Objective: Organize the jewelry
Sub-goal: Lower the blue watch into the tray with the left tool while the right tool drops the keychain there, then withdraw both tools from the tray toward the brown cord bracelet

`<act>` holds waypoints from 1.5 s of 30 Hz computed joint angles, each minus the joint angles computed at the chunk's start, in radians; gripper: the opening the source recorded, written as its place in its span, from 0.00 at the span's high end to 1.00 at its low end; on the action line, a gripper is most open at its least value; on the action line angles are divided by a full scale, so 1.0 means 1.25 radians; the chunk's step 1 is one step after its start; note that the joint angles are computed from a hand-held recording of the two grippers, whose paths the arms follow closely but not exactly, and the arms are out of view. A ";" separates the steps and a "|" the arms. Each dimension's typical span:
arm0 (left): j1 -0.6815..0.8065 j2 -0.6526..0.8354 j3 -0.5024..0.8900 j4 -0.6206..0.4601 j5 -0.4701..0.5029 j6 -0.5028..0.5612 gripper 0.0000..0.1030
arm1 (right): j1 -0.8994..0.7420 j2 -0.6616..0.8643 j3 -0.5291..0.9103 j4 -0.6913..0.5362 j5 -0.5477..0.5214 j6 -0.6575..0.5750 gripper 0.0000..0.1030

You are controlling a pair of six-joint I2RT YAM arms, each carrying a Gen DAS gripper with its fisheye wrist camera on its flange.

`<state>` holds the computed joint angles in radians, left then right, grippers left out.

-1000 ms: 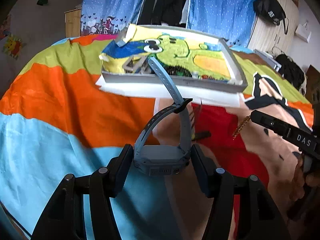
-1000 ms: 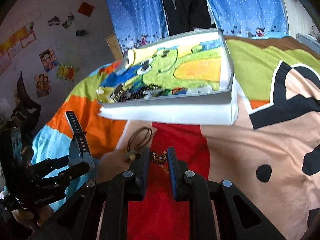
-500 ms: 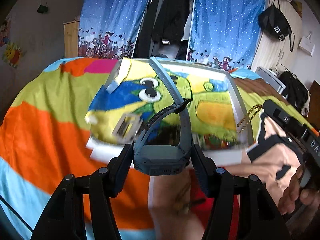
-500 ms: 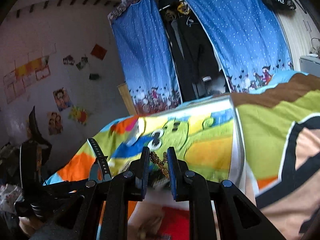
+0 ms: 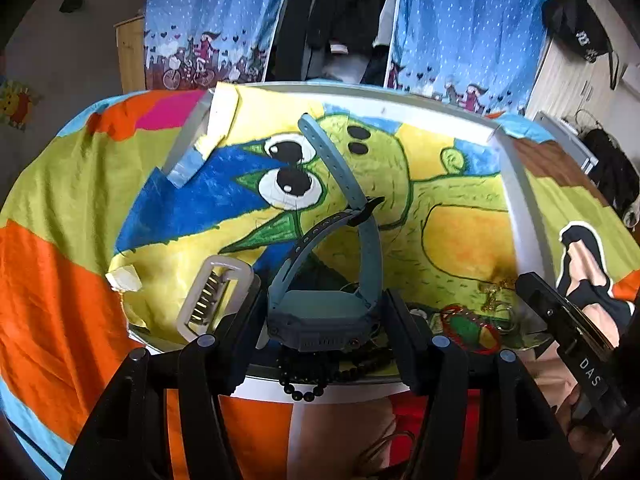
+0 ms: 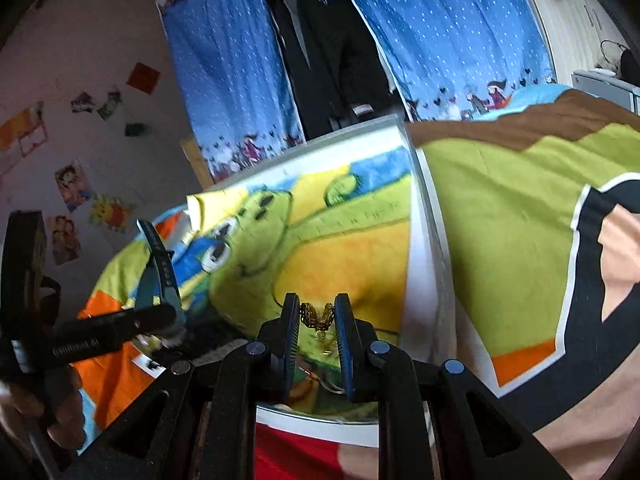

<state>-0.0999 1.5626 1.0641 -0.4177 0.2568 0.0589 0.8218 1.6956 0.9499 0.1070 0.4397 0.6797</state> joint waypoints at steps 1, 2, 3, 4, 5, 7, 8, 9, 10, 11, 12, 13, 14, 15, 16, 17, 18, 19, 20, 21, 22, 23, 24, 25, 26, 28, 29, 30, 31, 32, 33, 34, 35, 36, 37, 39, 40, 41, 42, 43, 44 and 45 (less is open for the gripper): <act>-0.004 0.007 0.004 -0.003 -0.004 -0.003 0.48 | -0.001 0.004 0.001 -0.006 -0.001 0.005 0.83; -0.004 0.013 0.008 -0.009 -0.006 -0.005 0.48 | -0.002 0.005 -0.001 -0.009 -0.005 0.010 0.83; -0.003 0.019 0.012 -0.014 -0.005 -0.008 0.48 | -0.003 0.006 0.000 -0.014 -0.006 0.015 0.83; -0.003 0.023 0.018 -0.021 -0.005 -0.012 0.48 | -0.003 0.006 0.001 -0.021 -0.004 0.020 0.82; -0.001 0.021 0.016 -0.022 -0.004 -0.018 0.48 | -0.003 0.004 0.001 -0.028 -0.002 0.022 0.82; 0.006 0.004 0.006 -0.016 0.014 -0.023 0.47 | -0.003 -0.001 0.003 -0.043 0.007 0.026 0.82; 0.006 -0.007 0.003 -0.016 0.021 -0.025 0.47 | -0.004 -0.004 0.003 -0.047 0.007 0.026 0.82; 0.004 -0.018 0.001 -0.019 0.022 -0.027 0.47 | -0.001 -0.013 -0.003 -0.049 0.011 0.028 0.81; 0.001 -0.029 0.001 -0.024 0.018 -0.029 0.47 | 0.001 -0.019 -0.007 -0.049 0.018 0.028 0.78; -0.005 -0.042 -0.001 -0.027 0.013 -0.034 0.47 | 0.006 -0.027 -0.010 -0.052 0.030 0.028 0.76; -0.003 -0.063 -0.009 -0.027 0.017 -0.035 0.47 | 0.011 -0.034 -0.011 -0.056 0.043 0.026 0.73; -0.005 -0.077 -0.013 -0.027 0.020 -0.039 0.47 | 0.016 -0.041 -0.013 -0.059 0.057 0.022 0.70; -0.005 -0.099 -0.021 -0.027 0.022 -0.043 0.45 | 0.023 -0.053 -0.017 -0.062 0.073 0.018 0.69; -0.007 -0.114 -0.025 -0.028 0.020 -0.047 0.41 | 0.030 -0.067 -0.021 -0.065 0.089 0.014 0.63; -0.007 -0.139 -0.034 -0.027 0.020 -0.053 0.38 | 0.038 -0.078 -0.024 -0.068 0.103 0.012 0.59; -0.006 -0.169 -0.047 -0.024 0.019 -0.062 0.32 | 0.049 -0.094 -0.028 -0.072 0.123 0.010 0.57; -0.005 -0.199 -0.060 -0.018 0.018 -0.071 0.29 | 0.059 -0.109 -0.032 -0.074 0.139 0.008 0.52; -0.003 -0.223 -0.069 -0.016 0.019 -0.077 0.28 | 0.072 -0.127 -0.038 -0.077 0.161 0.005 0.44; -0.002 -0.255 -0.080 -0.019 0.018 -0.080 0.26 | 0.087 -0.143 -0.042 -0.080 0.182 0.004 0.38; -0.001 -0.285 -0.088 -0.025 0.015 -0.081 0.23 | 0.100 -0.158 -0.048 -0.077 0.200 0.001 0.29; -0.002 -0.314 -0.096 -0.032 0.010 -0.080 0.19 | 0.116 -0.177 -0.057 -0.071 0.221 -0.003 0.23; -0.003 -0.343 -0.104 -0.038 0.004 -0.080 0.10 | 0.128 -0.190 -0.063 -0.068 0.237 -0.005 0.21; -0.004 -0.377 -0.117 -0.039 -0.002 -0.082 0.04 | 0.146 -0.207 -0.071 -0.068 0.257 -0.009 0.17; -0.002 -0.416 -0.133 -0.039 -0.005 -0.085 0.03 | 0.166 -0.224 -0.076 -0.070 0.280 -0.012 0.14; 0.002 -0.449 -0.145 -0.040 -0.005 -0.087 0.03 | 0.186 -0.235 -0.076 -0.078 0.308 -0.011 0.13; 0.015 -0.514 -0.167 -0.056 -0.006 -0.091 0.03 | 0.224 -0.256 -0.078 -0.090 0.359 -0.009 0.07; 0.026 -0.536 -0.171 -0.068 0.000 -0.095 0.03 | 0.239 -0.263 -0.076 -0.096 0.379 -0.009 0.07; 0.041 -0.562 -0.178 -0.081 0.012 -0.100 0.02 | 0.262 -0.270 -0.075 -0.104 0.408 -0.009 0.06; 0.057 -0.588 -0.183 -0.098 0.024 -0.104 0.02 | 0.291 -0.276 -0.072 -0.114 0.446 -0.008 0.03; 0.076 -0.610 -0.188 -0.112 0.036 -0.104 0.02 | 0.311 -0.279 -0.070 -0.121 0.471 -0.010 0.02; 0.099 -0.636 -0.193 -0.129 0.052 -0.102 0.02 | 0.340 -0.282 -0.067 -0.133 0.507 -0.009 0.00; 0.122 -0.660 -0.198 -0.145 0.069 -0.097 0.02 | 0.369 -0.284 -0.064 -0.143 0.543 -0.006 0.00; 0.145 -0.681 -0.199 -0.163 0.084 -0.090 0.02 | 0.395 -0.283 -0.063 -0.151 0.572 -0.004 0.00; 0.168 -0.706 -0.199 -0.186 0.099 -0.081 0.02 | 0.410 -0.280 -0.060 -0.156 0.589 -0.003 0.00; 0.193 -0.728 -0.199 -0.207 0.117 -0.071 0.02 | 0.436 -0.274 -0.049 -0.186 0.615 0.018 0.00; 0.253 -0.770 -0.197 -0.258 0.160 -0.042 0.02 | 0.472 -0.260 -0.025 -0.259 0.648 0.080 0.00; 0.286 -0.789 -0.197 -0.280 0.184 -0.025 0.02 | 0.489 -0.252 -0.012 -0.295 0.662 0.113 0.00; 0.320 -0.806 -0.199 -0.300 0.210 -0.007 0.02 | 0.511 -0.238 0.010 -0.349 0.675 0.163 0.00; 0.377 -0.820 -0.195 -0.333 0.257 0.027 0.02 | 0.525 -0.227 0.025 -0.388 0.684 0.197 0.00; 0.442 -0.834 -0.188 -0.375 0.307 0.071 0.02 | 0.544 -0.211 0.047 -0.439 0.696 0.240 0.00; 0.511 -0.838 -0.182 -0.416 0.363 0.121 0.02 | 0.558 -0.198 0.066 -0.484 0.706 0.277 0.00; 0.592 -0.840 -0.174 -0.467 0.427 0.186 0.02 | 0.577 -0.179 0.093 -0.552 0.718 0.334 0.00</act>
